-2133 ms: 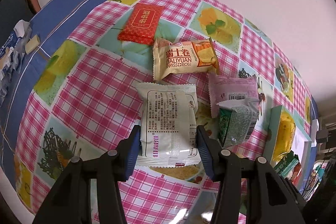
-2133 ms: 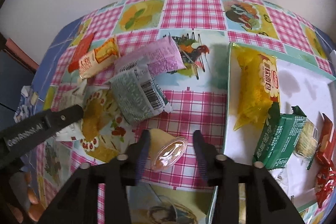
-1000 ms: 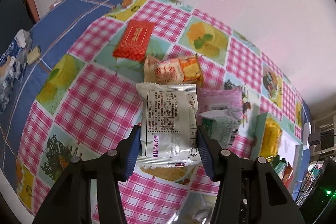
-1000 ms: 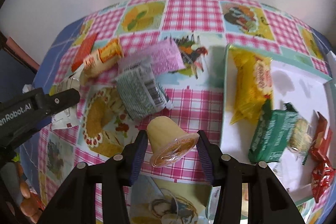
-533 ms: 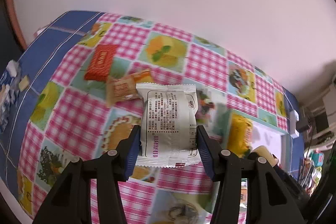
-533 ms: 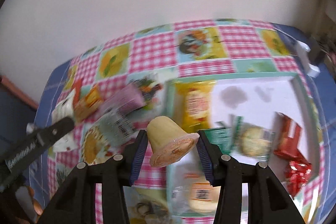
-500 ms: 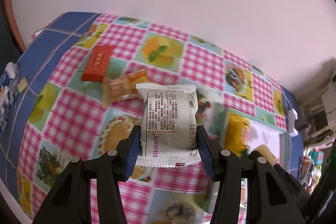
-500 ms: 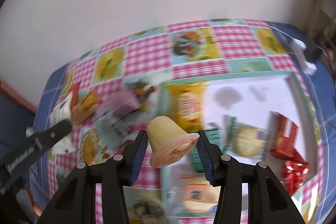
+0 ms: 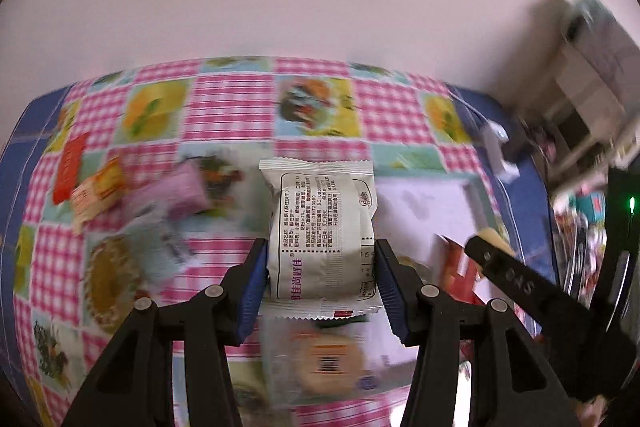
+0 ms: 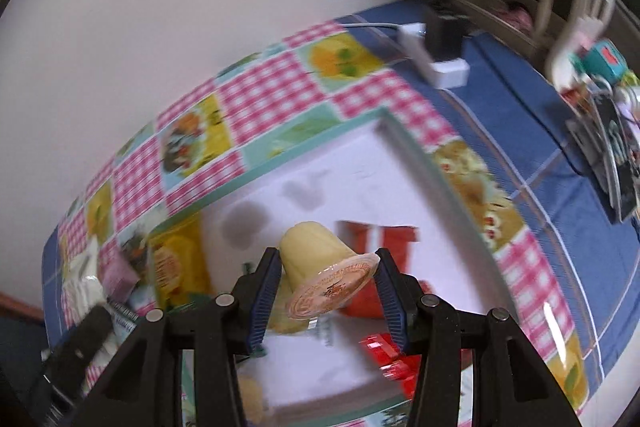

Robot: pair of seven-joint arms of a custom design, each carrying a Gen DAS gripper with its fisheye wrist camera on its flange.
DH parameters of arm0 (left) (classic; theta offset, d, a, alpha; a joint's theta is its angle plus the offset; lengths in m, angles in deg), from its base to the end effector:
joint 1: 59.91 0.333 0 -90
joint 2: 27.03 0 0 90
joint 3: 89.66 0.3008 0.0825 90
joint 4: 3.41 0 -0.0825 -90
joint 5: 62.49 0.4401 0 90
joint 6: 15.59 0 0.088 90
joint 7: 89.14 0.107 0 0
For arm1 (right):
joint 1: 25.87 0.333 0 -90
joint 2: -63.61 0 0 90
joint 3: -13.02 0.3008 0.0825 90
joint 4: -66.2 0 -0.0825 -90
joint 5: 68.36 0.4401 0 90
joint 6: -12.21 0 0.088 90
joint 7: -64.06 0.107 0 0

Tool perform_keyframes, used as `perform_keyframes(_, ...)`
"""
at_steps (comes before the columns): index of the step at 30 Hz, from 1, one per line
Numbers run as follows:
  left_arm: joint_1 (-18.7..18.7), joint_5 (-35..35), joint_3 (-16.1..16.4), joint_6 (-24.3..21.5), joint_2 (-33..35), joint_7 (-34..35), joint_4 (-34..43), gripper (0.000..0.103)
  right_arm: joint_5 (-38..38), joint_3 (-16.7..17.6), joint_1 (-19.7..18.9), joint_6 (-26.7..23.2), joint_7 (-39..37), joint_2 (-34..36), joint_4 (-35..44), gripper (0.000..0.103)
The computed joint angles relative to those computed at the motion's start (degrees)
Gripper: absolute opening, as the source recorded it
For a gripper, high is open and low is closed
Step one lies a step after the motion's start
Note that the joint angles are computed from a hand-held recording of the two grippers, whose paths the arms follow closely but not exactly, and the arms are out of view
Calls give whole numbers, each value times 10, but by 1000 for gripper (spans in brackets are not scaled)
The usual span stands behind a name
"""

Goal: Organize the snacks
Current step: 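Carry the white pack and jelly cup over the tray, then open both tools to drop the white pack and jelly cup into the tray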

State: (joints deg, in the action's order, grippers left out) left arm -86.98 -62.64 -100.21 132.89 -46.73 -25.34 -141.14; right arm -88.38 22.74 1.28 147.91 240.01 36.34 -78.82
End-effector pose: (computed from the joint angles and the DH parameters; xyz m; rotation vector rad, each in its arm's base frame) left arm 0.4220 -0.3279 0.4593 -1.8145 2.2273 -0.7327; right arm 0.3881 0.2842 0.4294 -1.2177 2.4505 -0.3647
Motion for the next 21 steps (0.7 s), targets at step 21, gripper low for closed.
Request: perform_keyframes(21,-11,-11,-27,-13,50,34,37,64,29,-13,1,23,-12,-25,-31,52)
